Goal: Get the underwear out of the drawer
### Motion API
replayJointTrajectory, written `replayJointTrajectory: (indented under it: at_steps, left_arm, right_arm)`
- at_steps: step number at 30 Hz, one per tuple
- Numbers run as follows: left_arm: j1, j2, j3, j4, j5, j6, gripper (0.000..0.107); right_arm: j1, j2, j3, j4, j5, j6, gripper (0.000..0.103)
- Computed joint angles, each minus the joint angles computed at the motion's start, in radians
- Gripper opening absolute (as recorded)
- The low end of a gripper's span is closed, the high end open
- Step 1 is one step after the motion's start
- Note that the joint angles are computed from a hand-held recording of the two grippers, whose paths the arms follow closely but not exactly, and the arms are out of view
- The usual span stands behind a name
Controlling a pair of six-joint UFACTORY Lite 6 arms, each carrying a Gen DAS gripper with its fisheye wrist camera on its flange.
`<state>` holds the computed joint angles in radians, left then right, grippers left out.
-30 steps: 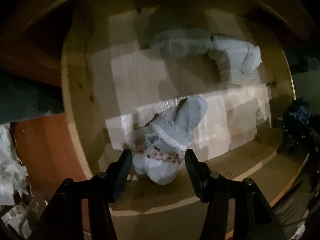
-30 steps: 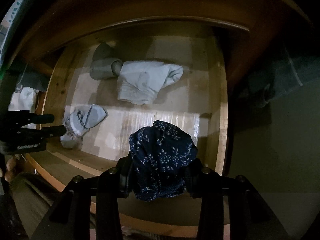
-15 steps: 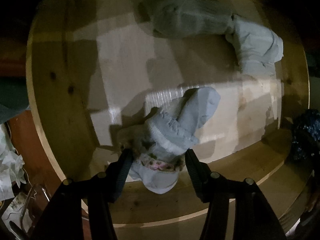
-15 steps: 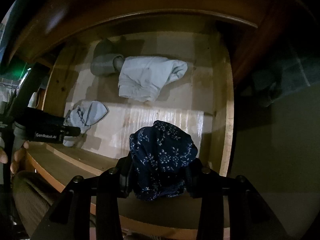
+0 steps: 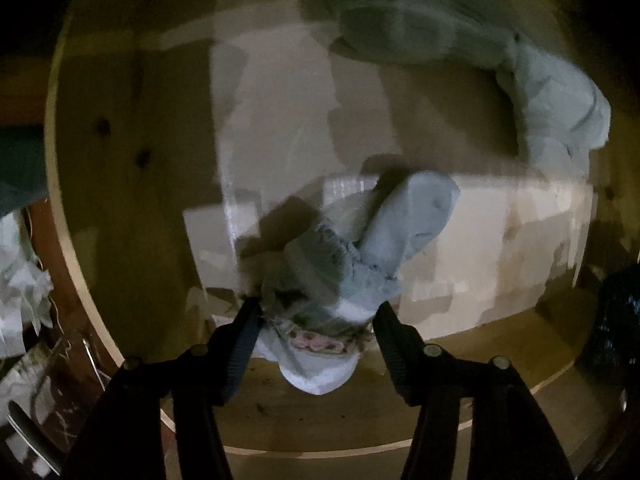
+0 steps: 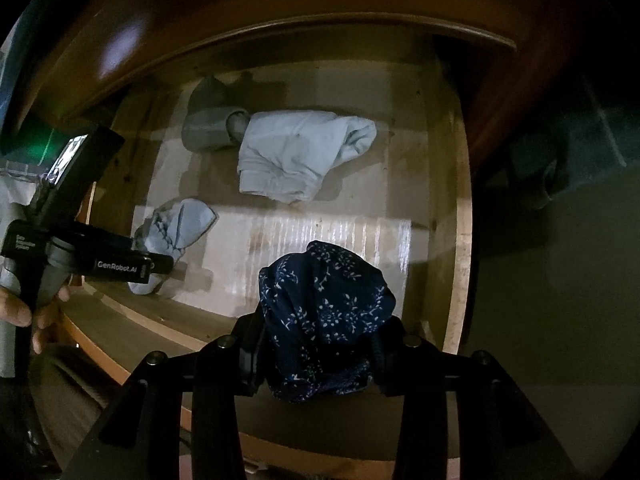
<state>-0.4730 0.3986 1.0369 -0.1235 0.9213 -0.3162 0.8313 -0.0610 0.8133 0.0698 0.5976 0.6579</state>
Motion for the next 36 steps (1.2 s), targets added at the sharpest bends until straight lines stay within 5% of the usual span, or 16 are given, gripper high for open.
replayJointTrajectory:
  at_steps: [5,10,19,30,36]
  left_arm:
    - [-0.010,-0.071,-0.056,0.031,-0.016,-0.063,0.034]
    - [-0.021,-0.182,-0.156,0.026,-0.067,-0.087,0.027]
    - [-0.069,-0.500,-0.346,0.008,-0.072,-0.168,0.026]
    - [-0.190,-0.882,-0.360,0.139,0.087,-0.367,0.026]
    - [-0.209,-0.931,-0.326,0.262,0.080,-0.432,0.026]
  right_arm:
    - [0.002,0.001,-0.001,0.008,-0.002,-0.003,0.038]
    - [0.010,0.000,0.005,-0.015,0.006,0.024,0.038]
    - [0.015,-0.009,-0.004,-0.039,0.008,0.046,0.038]
    - [0.014,-0.004,-0.004,-0.061,0.014,0.064,0.038]
    - [0.009,-0.003,-0.004,-0.077,0.022,0.068,0.038]
